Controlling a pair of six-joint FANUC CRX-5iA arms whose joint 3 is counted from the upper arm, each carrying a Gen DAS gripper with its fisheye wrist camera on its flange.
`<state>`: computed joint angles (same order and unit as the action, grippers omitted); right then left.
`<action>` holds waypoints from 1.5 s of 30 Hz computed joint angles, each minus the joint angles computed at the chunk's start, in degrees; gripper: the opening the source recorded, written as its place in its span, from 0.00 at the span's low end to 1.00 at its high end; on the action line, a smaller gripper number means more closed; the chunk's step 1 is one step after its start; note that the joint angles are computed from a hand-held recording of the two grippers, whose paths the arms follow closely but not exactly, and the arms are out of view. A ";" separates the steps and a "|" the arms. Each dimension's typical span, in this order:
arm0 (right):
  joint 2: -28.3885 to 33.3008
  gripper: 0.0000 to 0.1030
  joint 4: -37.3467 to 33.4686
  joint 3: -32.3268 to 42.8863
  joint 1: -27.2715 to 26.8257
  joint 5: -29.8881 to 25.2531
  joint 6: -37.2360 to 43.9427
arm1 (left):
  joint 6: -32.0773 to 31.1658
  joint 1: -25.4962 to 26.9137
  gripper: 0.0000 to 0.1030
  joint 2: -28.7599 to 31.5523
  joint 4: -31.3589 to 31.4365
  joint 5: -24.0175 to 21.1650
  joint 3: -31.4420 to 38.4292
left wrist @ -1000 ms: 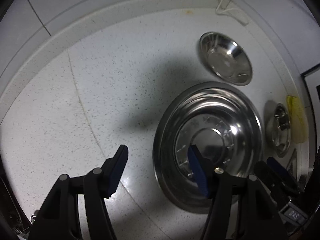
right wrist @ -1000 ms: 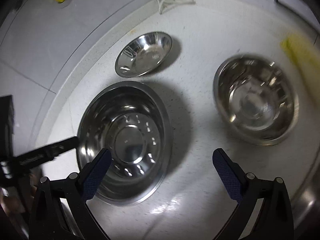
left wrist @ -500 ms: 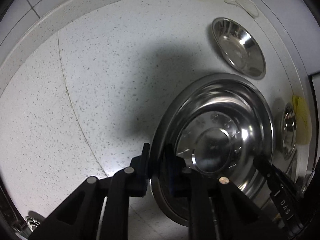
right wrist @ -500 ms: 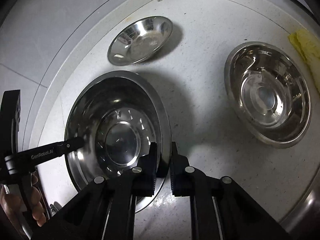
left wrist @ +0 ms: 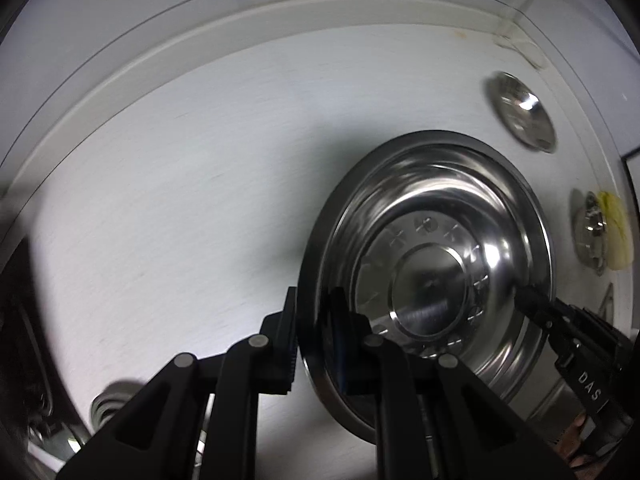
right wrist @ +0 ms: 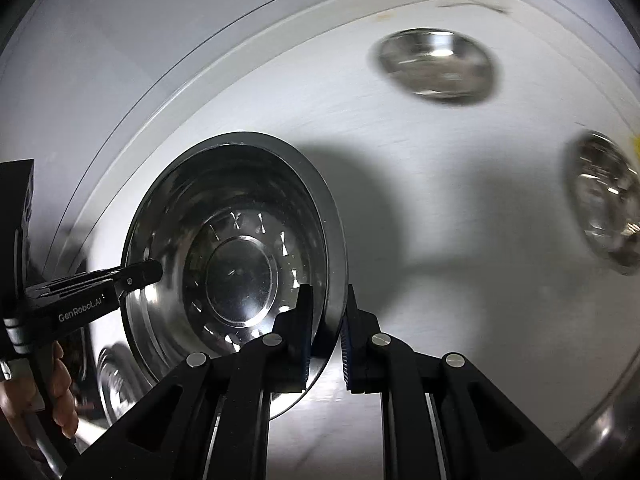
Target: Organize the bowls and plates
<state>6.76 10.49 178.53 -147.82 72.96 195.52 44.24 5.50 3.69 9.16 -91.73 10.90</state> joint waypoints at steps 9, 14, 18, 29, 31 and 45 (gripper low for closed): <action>-12.42 0.11 -4.81 -9.37 1.40 -2.13 9.56 | -0.62 9.35 0.13 0.83 -1.59 2.13 -0.24; -17.27 0.12 -4.48 -14.39 3.25 0.30 10.08 | 0.66 10.29 0.14 1.86 -2.60 3.75 -1.25; -19.24 0.12 -2.74 -17.24 4.19 2.72 10.17 | -0.13 10.73 0.15 1.74 -2.72 5.36 -2.61; -20.52 0.12 0.75 -20.69 5.27 7.24 9.05 | 0.27 8.16 0.17 1.62 -2.32 8.00 -5.50; -20.48 0.12 0.97 -20.67 4.84 7.81 9.03 | 0.59 7.08 0.17 2.35 -2.52 8.38 -4.82; -14.50 0.64 2.45 -15.78 4.01 5.36 5.65 | 1.27 7.24 0.26 4.47 -2.10 3.70 -0.70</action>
